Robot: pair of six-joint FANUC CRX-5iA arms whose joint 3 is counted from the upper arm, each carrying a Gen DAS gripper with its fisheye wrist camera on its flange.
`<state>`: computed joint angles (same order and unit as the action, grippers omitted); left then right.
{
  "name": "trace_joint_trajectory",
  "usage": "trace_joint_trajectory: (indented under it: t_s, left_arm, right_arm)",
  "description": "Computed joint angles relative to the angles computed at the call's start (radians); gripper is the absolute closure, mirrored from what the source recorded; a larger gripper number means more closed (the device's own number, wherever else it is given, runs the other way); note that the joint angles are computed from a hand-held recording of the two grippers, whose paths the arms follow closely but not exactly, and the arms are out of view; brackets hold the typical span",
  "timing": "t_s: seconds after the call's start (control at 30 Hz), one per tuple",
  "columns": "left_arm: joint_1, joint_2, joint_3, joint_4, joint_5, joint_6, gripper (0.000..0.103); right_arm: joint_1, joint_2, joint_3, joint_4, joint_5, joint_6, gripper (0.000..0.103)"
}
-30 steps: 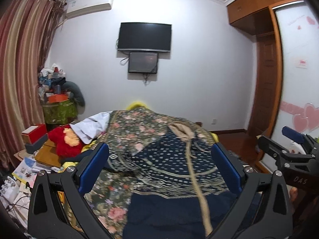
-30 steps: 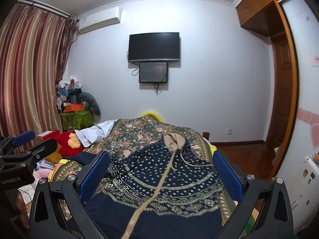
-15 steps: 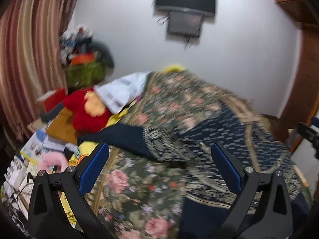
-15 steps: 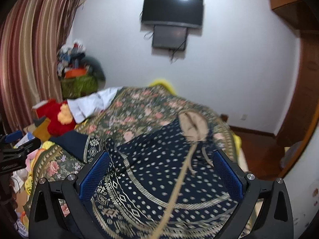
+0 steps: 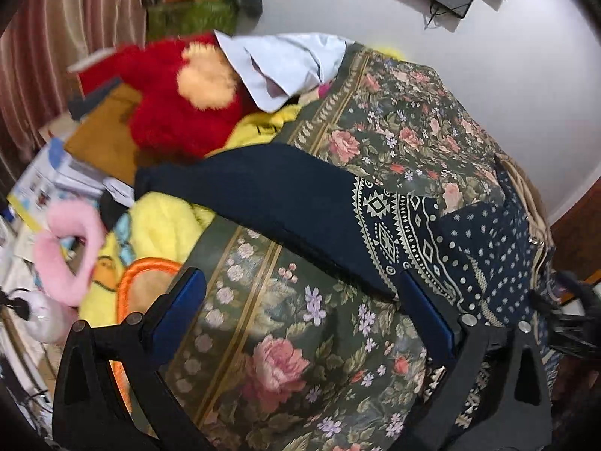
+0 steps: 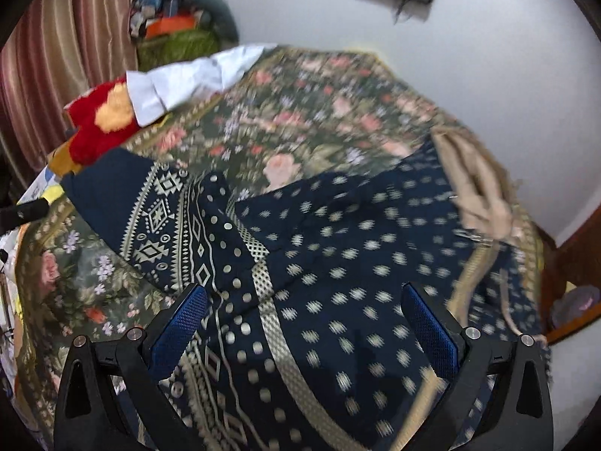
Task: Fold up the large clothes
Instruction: 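Grasp the hoodie sleeve cuff with the left gripper and lift it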
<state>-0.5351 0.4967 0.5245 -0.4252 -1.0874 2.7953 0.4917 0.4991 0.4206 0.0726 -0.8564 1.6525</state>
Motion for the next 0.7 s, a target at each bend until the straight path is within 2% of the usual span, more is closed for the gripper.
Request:
trace_joint_trajectory:
  t_s: [0.07, 0.13, 0.2, 0.27, 0.33, 0.43, 0.53, 0.57, 0.67, 0.7]
  left_arm:
    - [0.042, -0.006, -0.04, 0.077, 0.07, -0.033, 0.008]
    - [0.083, -0.016, -0.092, 0.166, 0.157, -0.063, 0.016]
    - [0.132, -0.023, -0.157, 0.286, 0.256, -0.103, 0.021]
    - [0.167, -0.02, -0.2, 0.375, 0.313, -0.123, 0.028]
    - [0.183, -0.015, -0.208, 0.387, 0.333, -0.115, 0.033]
    - [0.195, -0.009, -0.194, 0.366, 0.33, -0.087, 0.039]
    - [0.2, 0.001, -0.159, 0.317, 0.299, -0.063, 0.048]
    - [0.196, 0.017, -0.123, 0.285, 0.258, -0.056, 0.051]
    - [0.185, 0.069, -0.02, 0.203, 0.142, -0.026, 0.069]
    - [0.181, 0.083, 0.011, 0.182, 0.106, -0.02, 0.078]
  right_arm:
    - [-0.004, 0.069, 0.09, -0.02, -0.065, 0.013, 0.0]
    - [-0.017, 0.151, 0.211, -0.066, -0.154, 0.037, 0.0]
    - [-0.028, 0.224, 0.319, -0.092, -0.233, 0.042, 0.0]
    - [-0.037, 0.287, 0.412, -0.111, -0.3, 0.048, 0.0]
    - [-0.046, 0.342, 0.497, -0.138, -0.362, 0.055, 0.0]
    - [-0.058, 0.389, 0.569, -0.167, -0.409, 0.048, 0.0]
    - [-0.058, 0.392, 0.568, -0.168, -0.396, 0.053, 0.0]
    - [-0.055, 0.386, 0.555, -0.162, -0.384, 0.057, 0.0]
    - [-0.038, 0.359, 0.487, -0.12, -0.329, 0.073, 0.0]
    - [-0.033, 0.348, 0.46, -0.106, -0.31, 0.083, 0.0]
